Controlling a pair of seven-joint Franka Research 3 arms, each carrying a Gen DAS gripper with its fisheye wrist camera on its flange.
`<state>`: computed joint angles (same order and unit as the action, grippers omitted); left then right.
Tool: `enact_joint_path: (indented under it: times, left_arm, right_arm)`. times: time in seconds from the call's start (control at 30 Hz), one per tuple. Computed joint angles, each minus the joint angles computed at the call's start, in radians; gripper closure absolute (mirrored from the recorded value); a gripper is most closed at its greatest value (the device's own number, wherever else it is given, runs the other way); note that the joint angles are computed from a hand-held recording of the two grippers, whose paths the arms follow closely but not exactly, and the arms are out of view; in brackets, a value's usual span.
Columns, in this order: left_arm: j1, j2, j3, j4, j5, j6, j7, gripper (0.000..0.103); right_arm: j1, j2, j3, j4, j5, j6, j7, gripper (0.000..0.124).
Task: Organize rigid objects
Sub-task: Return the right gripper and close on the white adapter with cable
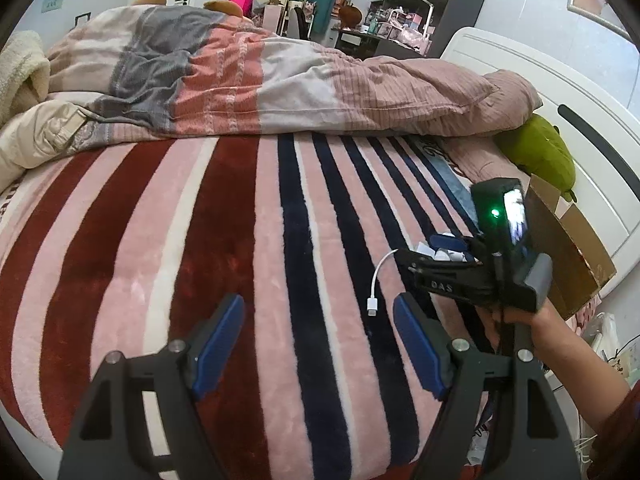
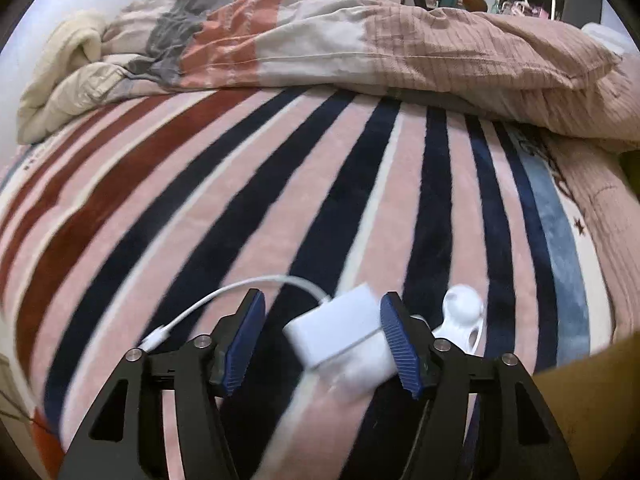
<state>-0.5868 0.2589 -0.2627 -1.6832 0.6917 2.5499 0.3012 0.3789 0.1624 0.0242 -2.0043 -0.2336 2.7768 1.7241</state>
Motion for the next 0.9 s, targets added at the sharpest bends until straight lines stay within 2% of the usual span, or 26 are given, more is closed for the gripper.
enact_joint_path:
  times: [0.03, 0.13, 0.27, 0.33, 0.57, 0.63, 0.67, 0.73, 0.8, 0.9]
  left_arm:
    - [0.002, 0.003, -0.001, 0.001, -0.005, 0.002, 0.005, 0.029]
    - [0.002, 0.007, 0.001, 0.006, -0.01, -0.012, 0.013, 0.029]
    - [0.003, 0.009, 0.001, 0.011, -0.017, -0.016, 0.011, 0.029]
    - [0.001, 0.01, 0.0, 0.017, -0.018, -0.017, 0.015, 0.029]
    - [-0.003, 0.001, -0.004, 0.018, -0.029, -0.052, 0.008, 0.029]
    - [0.003, -0.002, -0.008, 0.011, -0.041, -0.035, 0.015, 0.029]
    - [0.003, -0.001, -0.01, 0.01, -0.046, -0.032, 0.017, 0.029]
    - [-0.001, 0.004, -0.011, 0.022, -0.051, -0.05, 0.023, 0.029]
    - [-0.004, 0.006, -0.013, 0.028, -0.056, -0.055, 0.027, 0.029]
    - [-0.008, -0.005, -0.015, 0.018, -0.053, -0.022, 0.016, 0.029]
  right_arm:
    - [-0.004, 0.004, 0.001, 0.004, 0.011, -0.007, -0.006, 0.062]
    - [-0.041, 0.024, 0.043, 0.036, 0.174, -0.049, -0.136, 0.062]
    - [-0.096, -0.012, 0.126, 0.016, 0.5, -0.11, -0.474, 0.062]
    - [-0.092, -0.036, 0.135, 0.002, 0.599, -0.148, -0.606, 0.062]
    - [-0.008, -0.069, 0.079, -0.075, 0.365, -0.064, -0.476, 0.062]
    - [0.003, -0.074, 0.07, -0.089, 0.301, -0.036, -0.418, 0.073]
    - [0.004, -0.077, 0.068, -0.09, 0.283, -0.03, -0.401, 0.073]
    - [-0.001, -0.105, 0.076, -0.112, 0.309, -0.013, -0.428, 0.073]
    - [-0.008, -0.143, 0.09, -0.132, 0.408, -0.002, -0.507, 0.073]
    - [0.001, -0.215, 0.096, -0.162, 0.538, 0.024, -0.622, 0.073]
